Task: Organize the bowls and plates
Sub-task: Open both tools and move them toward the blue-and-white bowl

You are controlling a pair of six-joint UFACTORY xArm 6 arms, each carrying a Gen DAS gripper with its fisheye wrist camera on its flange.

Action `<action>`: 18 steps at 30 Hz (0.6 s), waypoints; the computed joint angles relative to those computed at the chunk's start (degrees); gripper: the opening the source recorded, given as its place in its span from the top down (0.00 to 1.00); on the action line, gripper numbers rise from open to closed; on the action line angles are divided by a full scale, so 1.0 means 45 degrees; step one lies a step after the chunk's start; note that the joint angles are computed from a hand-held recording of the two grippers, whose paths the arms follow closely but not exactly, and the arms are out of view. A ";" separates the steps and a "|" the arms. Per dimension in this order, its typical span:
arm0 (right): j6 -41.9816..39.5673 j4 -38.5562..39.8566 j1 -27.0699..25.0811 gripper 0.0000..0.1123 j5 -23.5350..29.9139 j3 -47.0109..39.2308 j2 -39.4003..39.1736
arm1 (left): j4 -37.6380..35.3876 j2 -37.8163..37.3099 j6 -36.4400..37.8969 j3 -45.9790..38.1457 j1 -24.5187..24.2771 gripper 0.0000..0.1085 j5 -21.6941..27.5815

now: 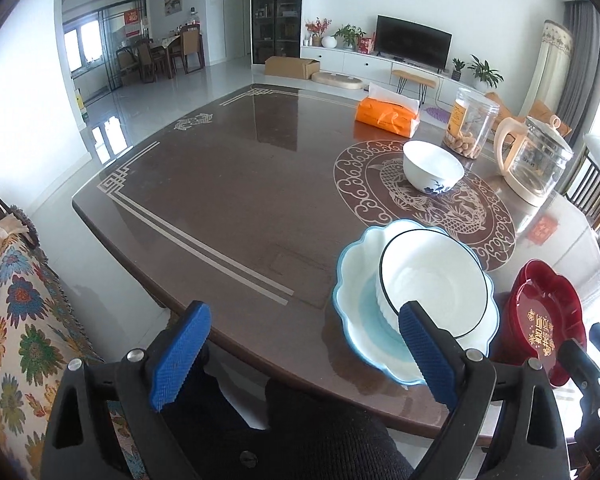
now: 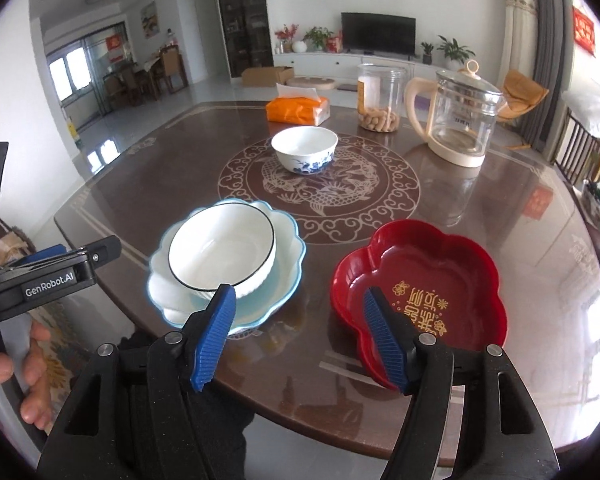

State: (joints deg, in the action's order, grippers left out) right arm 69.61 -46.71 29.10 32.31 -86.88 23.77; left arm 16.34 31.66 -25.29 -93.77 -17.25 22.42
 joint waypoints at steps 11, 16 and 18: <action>0.0662 -0.1018 0.0307 0.33 0.0254 0.0076 -0.0205 | 0.2527 -0.0876 -0.2012 0.0960 0.0150 0.13 -0.0476; 0.0680 -0.1223 0.0426 0.33 0.0523 -0.0072 -0.0172 | 0.3656 -0.1088 -0.2826 0.1061 0.0126 0.13 -0.0456; 0.0709 -0.1223 0.0420 0.33 0.0500 -0.0077 -0.0194 | 0.4057 -0.1123 -0.3078 0.1086 0.0123 0.13 -0.0421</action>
State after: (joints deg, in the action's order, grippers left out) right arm 72.80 -52.21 30.99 34.57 -87.23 22.90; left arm 34.60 26.60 -39.14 -88.88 -16.70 20.53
